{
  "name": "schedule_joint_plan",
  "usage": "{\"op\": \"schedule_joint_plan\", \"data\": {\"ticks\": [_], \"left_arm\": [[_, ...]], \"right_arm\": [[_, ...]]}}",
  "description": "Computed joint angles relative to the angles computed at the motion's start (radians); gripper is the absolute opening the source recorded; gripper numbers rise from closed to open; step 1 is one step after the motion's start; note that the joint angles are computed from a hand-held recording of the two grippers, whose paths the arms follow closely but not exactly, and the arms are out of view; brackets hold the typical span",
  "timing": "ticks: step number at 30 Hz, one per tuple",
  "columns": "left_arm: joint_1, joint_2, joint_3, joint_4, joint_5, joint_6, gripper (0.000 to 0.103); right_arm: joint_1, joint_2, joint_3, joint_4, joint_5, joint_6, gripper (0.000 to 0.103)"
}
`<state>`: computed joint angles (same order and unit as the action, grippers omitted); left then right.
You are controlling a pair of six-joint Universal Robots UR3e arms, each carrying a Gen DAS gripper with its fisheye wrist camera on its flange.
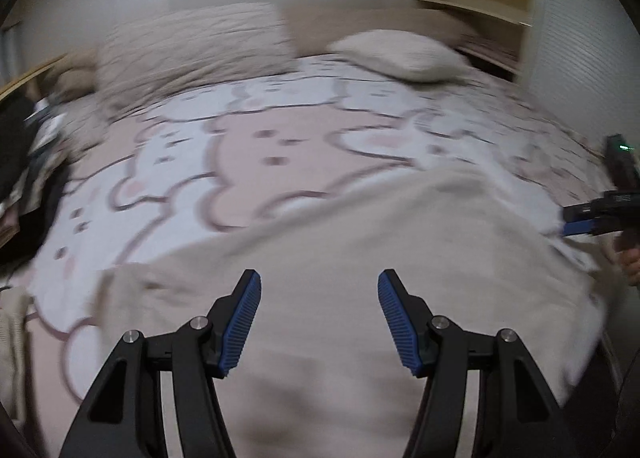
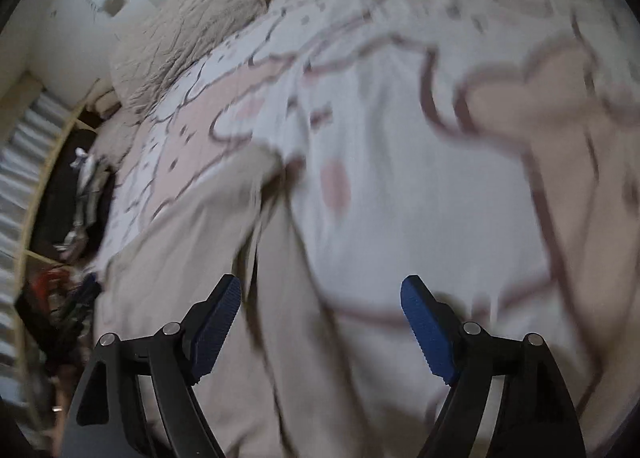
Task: Fold clothes
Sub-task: 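Release the T-shirt edge with the right tool and hold both tools open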
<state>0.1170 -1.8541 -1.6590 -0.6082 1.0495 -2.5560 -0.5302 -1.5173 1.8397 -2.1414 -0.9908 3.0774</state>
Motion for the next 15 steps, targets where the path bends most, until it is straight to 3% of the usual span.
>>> {"op": "schedule_joint_plan", "data": {"ticks": [6, 9, 13, 15], "left_arm": [[-0.141, 0.127, -0.237, 0.088, 0.048, 0.048, 0.061], [-0.123, 0.165, -0.24, 0.042, 0.064, 0.045, 0.061], [-0.009, 0.157, -0.109, -0.054, 0.075, 0.028, 0.061], [0.036, 0.089, 0.007, -0.064, 0.115, 0.022, 0.061]], "right_arm": [[-0.156, -0.294, 0.249, 0.245, 0.08, -0.217, 0.08], [-0.17, -0.394, 0.287, 0.291, 0.071, -0.256, 0.08], [-0.054, -0.446, 0.306, 0.068, 0.021, -0.138, 0.053], [0.047, -0.395, 0.292, -0.081, 0.015, -0.066, 0.051]]}}
